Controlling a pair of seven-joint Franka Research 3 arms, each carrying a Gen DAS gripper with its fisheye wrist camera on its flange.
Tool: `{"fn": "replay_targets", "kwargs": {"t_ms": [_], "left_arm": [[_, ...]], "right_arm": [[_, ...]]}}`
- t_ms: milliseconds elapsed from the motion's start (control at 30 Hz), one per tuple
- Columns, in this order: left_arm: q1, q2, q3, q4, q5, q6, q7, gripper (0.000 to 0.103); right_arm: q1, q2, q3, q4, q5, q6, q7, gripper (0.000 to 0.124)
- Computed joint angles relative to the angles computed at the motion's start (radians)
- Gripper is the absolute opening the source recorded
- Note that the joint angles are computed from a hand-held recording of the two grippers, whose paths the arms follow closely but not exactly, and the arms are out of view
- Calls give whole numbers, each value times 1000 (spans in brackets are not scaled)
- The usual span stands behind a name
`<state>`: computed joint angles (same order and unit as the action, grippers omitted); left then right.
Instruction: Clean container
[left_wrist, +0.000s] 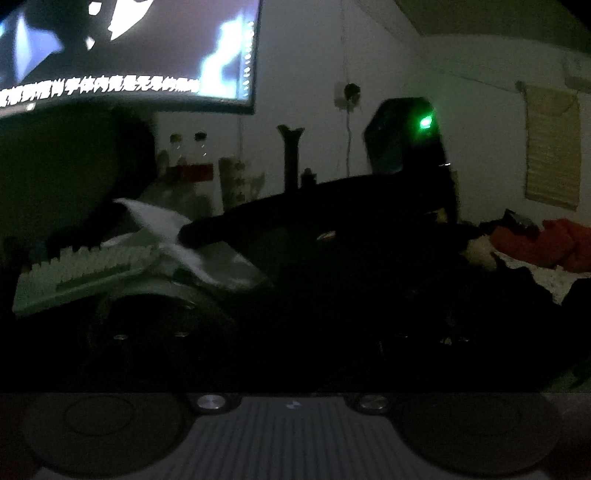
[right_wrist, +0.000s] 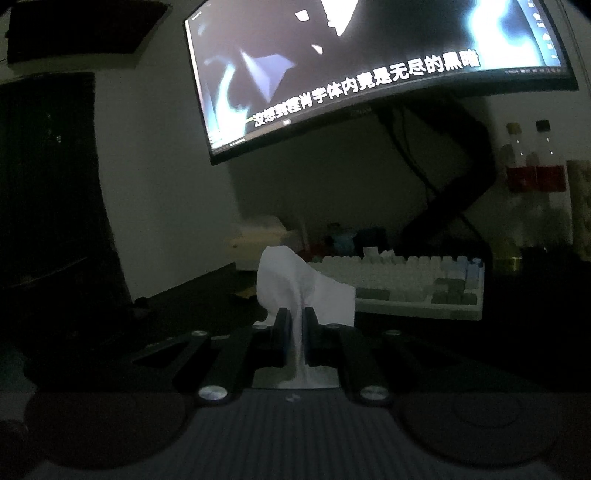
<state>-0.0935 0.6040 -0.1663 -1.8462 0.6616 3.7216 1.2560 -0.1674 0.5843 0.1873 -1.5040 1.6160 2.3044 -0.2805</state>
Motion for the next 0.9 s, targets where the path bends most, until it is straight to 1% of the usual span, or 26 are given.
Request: {"fn": "replay_targets", "kwargs": {"t_ms": [100, 133, 167, 200, 300, 467, 567, 633, 733, 767, 800, 833, 867, 900], "left_arm": [[-11, -4, 9, -9, -4, 17, 25, 73], [-16, -6, 13, -13, -12, 21, 35, 75], [-19, -5, 16, -15, -23, 22, 40, 80], [-16, -5, 13, -16, -26, 20, 36, 81], [11, 5, -5, -3, 12, 10, 7, 81], [20, 15, -13, 10, 46, -14, -11, 81], [28, 30, -21, 37, 53, -60, -32, 81], [25, 37, -19, 53, 28, -108, -43, 81], [55, 58, -50, 82, 31, -166, -68, 81], [53, 63, -47, 85, 21, -159, -63, 81], [73, 67, -68, 91, 36, -168, -73, 81], [78, 64, -73, 88, 37, -172, -76, 81], [64, 58, -58, 84, 21, -168, -67, 81], [33, 51, -26, 77, -11, -162, -47, 81]], "right_arm": [[-2, -3, -1, -3, -9, -15, 1, 9], [-2, -3, -2, -4, -14, -18, 2, 9], [-1, -3, -2, -4, -20, -21, 2, 9], [-1, -3, -3, -4, -25, -24, 1, 9], [-1, -1, -1, -5, -30, -33, -4, 9], [-3, 2, 1, -5, -27, -37, -17, 9], [-4, 3, 1, -4, -27, -40, -18, 9], [-5, 7, 0, 1, -32, -44, -9, 9], [-4, 7, 2, 1, -31, -41, -13, 9], [-4, 7, 3, -1, -29, -40, -18, 9], [-4, 6, 4, -2, -27, -38, -22, 9], [-4, 6, 4, -3, -25, -38, -25, 9], [-4, 7, 4, -2, -25, -39, -25, 9], [-4, 8, 4, -1, -26, -40, -24, 9]]}}
